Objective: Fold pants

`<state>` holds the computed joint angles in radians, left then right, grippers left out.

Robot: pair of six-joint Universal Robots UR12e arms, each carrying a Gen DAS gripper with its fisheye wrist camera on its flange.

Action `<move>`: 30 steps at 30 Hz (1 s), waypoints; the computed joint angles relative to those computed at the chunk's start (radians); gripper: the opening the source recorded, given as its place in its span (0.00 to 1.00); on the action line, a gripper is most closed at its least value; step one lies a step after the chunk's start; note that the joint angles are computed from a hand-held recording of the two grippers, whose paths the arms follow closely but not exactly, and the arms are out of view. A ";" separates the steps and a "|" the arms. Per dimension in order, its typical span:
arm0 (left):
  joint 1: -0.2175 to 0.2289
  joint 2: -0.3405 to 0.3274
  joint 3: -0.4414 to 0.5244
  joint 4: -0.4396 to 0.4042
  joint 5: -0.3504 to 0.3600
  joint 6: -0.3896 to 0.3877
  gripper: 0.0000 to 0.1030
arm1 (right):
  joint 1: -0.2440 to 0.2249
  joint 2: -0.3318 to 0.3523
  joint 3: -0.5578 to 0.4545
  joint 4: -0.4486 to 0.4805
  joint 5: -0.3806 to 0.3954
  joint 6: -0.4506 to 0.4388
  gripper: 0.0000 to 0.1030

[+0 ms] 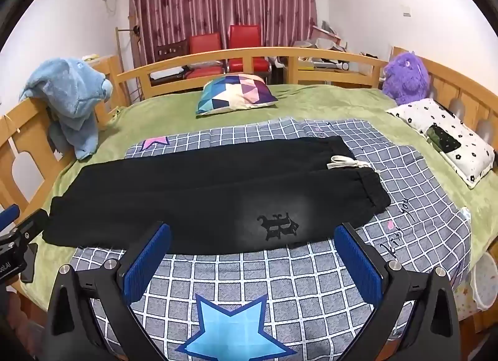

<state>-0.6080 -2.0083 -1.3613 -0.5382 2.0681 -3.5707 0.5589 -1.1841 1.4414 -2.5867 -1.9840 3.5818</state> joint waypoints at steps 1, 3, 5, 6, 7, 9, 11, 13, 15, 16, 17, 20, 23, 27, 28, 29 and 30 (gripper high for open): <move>0.002 0.002 -0.003 0.003 -0.012 0.001 0.99 | 0.000 0.000 0.000 0.001 -0.003 0.002 1.00; 0.003 0.007 -0.010 0.011 -0.022 0.000 0.99 | 0.000 -0.001 0.003 -0.004 -0.003 0.006 1.00; 0.008 0.012 -0.013 0.008 -0.026 -0.016 0.99 | -0.002 -0.002 0.006 -0.015 0.004 0.008 1.00; 0.009 0.013 -0.014 0.006 -0.023 -0.018 0.99 | -0.002 -0.002 0.007 -0.018 0.005 0.010 1.00; 0.010 0.015 -0.016 0.004 -0.023 -0.020 0.99 | 0.002 0.002 -0.001 -0.011 -0.005 0.000 1.00; 0.012 0.010 -0.008 -0.018 -0.024 -0.028 0.99 | 0.002 0.004 -0.007 -0.008 -0.001 0.002 1.00; 0.013 0.012 -0.012 -0.018 -0.026 -0.038 0.99 | 0.003 0.002 0.002 -0.024 -0.003 -0.001 1.00; 0.014 0.011 -0.011 -0.024 -0.021 -0.045 0.99 | 0.005 0.002 0.001 -0.026 -0.002 -0.002 1.00; 0.017 0.012 -0.011 -0.028 -0.024 -0.049 0.99 | 0.006 0.003 -0.003 -0.023 -0.002 -0.003 1.00; 0.014 0.013 -0.015 -0.026 -0.018 -0.053 0.99 | 0.007 0.005 -0.003 -0.025 -0.003 -0.004 1.00; 0.016 0.016 -0.021 -0.016 -0.018 -0.055 0.99 | 0.008 0.006 -0.006 -0.023 -0.003 -0.006 1.00; 0.015 0.019 -0.026 -0.003 -0.013 -0.052 0.99 | 0.006 0.003 0.005 -0.032 0.000 -0.013 1.00; 0.015 0.022 -0.031 0.010 -0.015 -0.048 0.99 | 0.007 0.004 0.003 -0.031 0.002 -0.015 1.00; 0.016 0.021 -0.031 0.011 -0.022 -0.045 0.99 | 0.009 0.006 0.002 -0.035 -0.002 -0.022 1.00; 0.017 0.021 -0.032 0.013 -0.025 -0.044 0.99 | 0.009 0.006 0.001 -0.032 -0.002 -0.022 1.00; 0.017 0.021 -0.032 0.014 -0.027 -0.043 0.99 | 0.010 0.007 0.000 -0.033 -0.003 -0.024 1.00; 0.016 0.021 -0.032 0.014 -0.026 -0.043 0.99 | 0.010 0.007 0.001 -0.037 -0.003 -0.027 1.00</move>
<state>-0.5915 -1.9877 -1.3928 -0.5242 2.0416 -3.6134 0.5693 -1.1767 1.4426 -2.6232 -1.9874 3.5552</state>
